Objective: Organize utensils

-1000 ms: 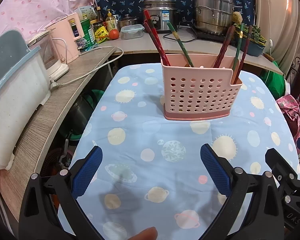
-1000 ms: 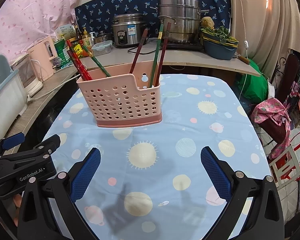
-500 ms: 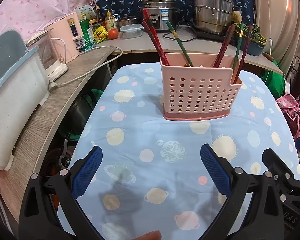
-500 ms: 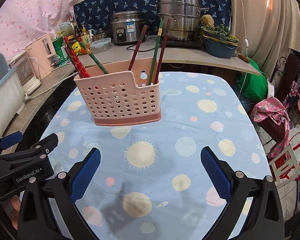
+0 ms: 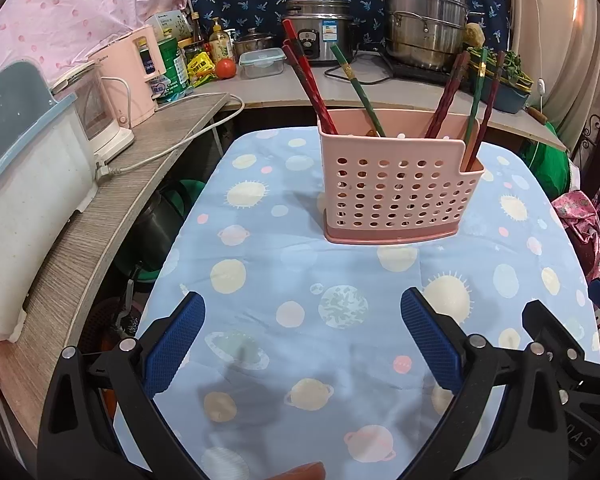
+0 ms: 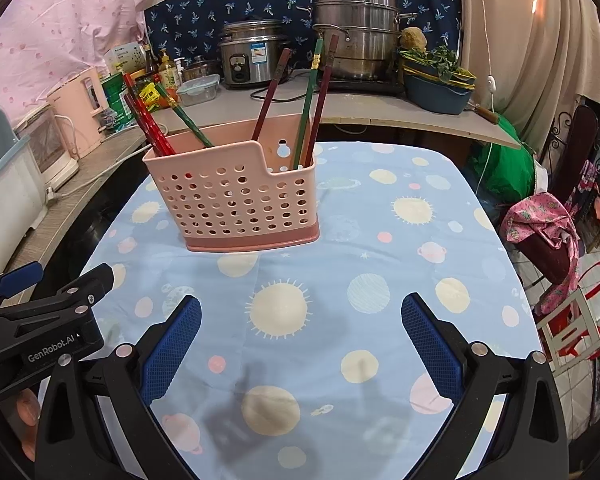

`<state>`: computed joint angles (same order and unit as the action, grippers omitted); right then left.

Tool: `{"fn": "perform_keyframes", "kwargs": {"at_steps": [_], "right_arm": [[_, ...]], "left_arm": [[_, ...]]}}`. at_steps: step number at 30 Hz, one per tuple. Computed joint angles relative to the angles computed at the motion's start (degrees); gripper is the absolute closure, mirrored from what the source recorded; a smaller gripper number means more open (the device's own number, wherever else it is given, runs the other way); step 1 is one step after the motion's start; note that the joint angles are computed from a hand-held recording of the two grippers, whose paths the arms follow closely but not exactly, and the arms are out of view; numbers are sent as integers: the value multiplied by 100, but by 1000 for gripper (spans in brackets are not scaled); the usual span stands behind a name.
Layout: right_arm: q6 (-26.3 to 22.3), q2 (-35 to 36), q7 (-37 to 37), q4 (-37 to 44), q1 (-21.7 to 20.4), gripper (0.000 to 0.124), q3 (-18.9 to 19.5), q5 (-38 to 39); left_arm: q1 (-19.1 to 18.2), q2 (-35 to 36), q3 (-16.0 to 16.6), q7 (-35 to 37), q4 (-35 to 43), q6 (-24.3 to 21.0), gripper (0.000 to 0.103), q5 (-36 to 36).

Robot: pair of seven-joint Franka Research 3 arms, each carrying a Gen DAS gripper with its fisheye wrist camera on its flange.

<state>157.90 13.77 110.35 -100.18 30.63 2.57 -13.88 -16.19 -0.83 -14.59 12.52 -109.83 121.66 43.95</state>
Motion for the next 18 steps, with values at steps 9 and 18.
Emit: {"fn": "perform_keyframes", "kwargs": {"at_steps": [9, 18], "right_arm": [[-17, 23, -53, 31, -4, 27, 3, 28], [-19, 24, -66, 33, -1, 27, 0, 38]], "left_arm": [[0, 17, 5, -36, 18, -18, 9, 20], [-26, 27, -4, -73, 44, -74, 9, 86]]}}
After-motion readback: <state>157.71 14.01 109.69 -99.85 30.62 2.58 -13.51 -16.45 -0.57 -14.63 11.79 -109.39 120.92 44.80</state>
